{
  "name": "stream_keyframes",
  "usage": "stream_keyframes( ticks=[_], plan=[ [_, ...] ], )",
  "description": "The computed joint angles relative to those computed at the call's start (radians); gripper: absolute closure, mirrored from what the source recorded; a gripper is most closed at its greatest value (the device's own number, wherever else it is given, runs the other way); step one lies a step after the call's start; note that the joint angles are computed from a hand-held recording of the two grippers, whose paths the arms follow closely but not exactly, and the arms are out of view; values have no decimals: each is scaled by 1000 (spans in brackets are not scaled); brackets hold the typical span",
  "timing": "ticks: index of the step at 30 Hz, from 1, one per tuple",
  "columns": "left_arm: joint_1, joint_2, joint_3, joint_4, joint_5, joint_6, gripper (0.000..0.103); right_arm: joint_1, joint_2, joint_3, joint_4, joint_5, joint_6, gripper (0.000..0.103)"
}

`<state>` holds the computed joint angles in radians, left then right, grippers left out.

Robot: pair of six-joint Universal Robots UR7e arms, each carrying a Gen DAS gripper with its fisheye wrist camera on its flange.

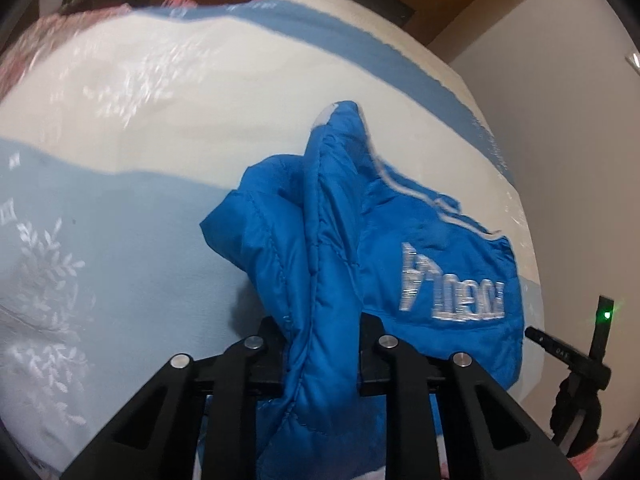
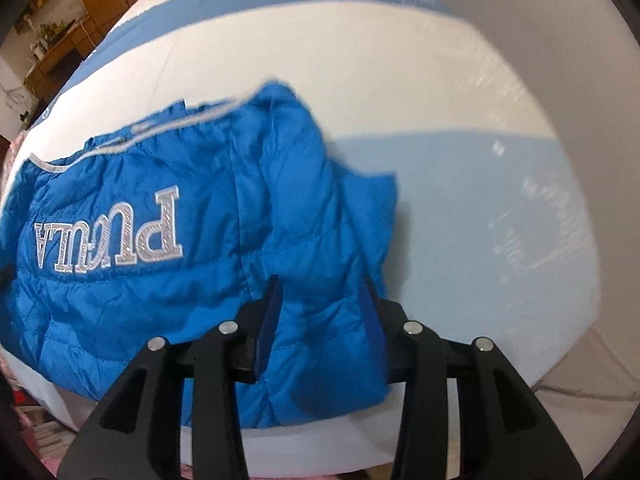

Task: Fold large clothes
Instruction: 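Grasp the jacket's other side with both grippers and lift it, then fold the lifted side over the jacket and open both grippers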

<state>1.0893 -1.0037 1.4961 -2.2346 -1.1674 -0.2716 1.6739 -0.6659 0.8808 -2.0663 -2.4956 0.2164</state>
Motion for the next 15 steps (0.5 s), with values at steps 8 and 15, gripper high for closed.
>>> stream_keyframes(
  ticks=[8, 15],
  plan=[
    [-111, 30, -64, 64, 29, -18, 82, 2, -64, 60, 17, 70, 21, 62],
    [-195, 127, -152, 117, -3, -33, 76, 14, -102, 106, -59, 82, -56, 59]
  ],
)
